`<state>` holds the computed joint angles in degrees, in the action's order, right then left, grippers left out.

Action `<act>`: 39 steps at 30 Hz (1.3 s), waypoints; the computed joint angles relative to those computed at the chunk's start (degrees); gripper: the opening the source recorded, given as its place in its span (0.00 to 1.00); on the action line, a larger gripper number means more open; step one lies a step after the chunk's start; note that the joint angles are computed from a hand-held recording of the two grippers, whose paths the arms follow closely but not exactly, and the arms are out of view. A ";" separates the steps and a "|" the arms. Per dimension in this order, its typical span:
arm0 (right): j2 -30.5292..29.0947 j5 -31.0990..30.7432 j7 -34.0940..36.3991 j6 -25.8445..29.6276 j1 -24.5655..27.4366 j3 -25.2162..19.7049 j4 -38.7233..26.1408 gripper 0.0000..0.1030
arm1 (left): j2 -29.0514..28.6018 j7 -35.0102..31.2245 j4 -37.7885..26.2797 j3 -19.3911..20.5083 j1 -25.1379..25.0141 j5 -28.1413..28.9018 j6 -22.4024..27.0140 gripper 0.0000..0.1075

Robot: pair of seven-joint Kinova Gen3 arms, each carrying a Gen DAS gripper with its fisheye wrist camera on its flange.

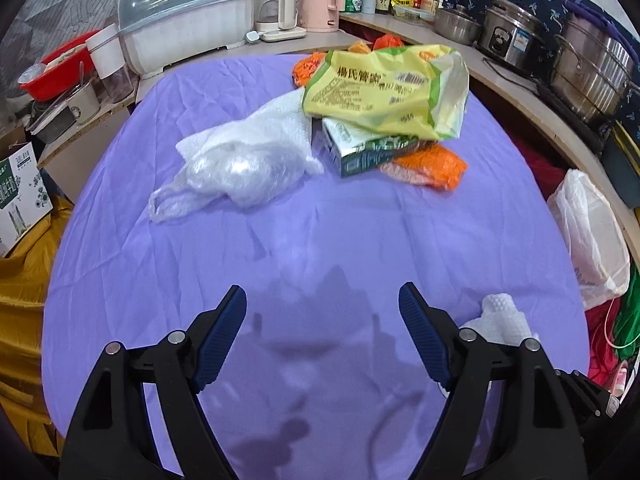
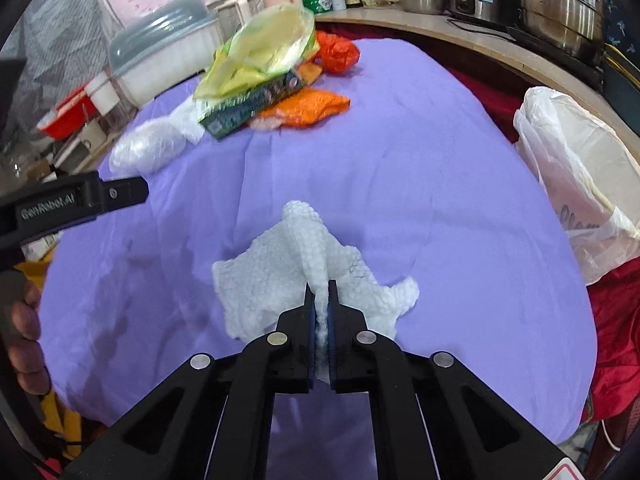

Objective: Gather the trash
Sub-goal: 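Grasp the yellow-green snack bag with the left tool while the right tool holds the tissue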

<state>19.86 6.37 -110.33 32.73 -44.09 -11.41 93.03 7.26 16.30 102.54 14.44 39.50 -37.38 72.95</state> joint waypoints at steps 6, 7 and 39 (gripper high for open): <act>0.40 -2.56 0.73 -0.79 2.86 0.23 -4.34 0.04 | 0.90 -4.12 -2.74 -1.56 -2.23 -3.22 -1.51 0.76; 0.56 -2.76 0.62 -0.92 3.16 0.48 -5.07 0.04 | 1.27 -5.12 -3.52 -1.98 -2.74 -3.74 -1.93 0.77; 3.58 -6.87 -1.03 -2.55 8.79 2.52 -13.65 0.04 | 3.68 -19.91 -12.75 -8.68 -7.00 -8.13 -13.78 0.06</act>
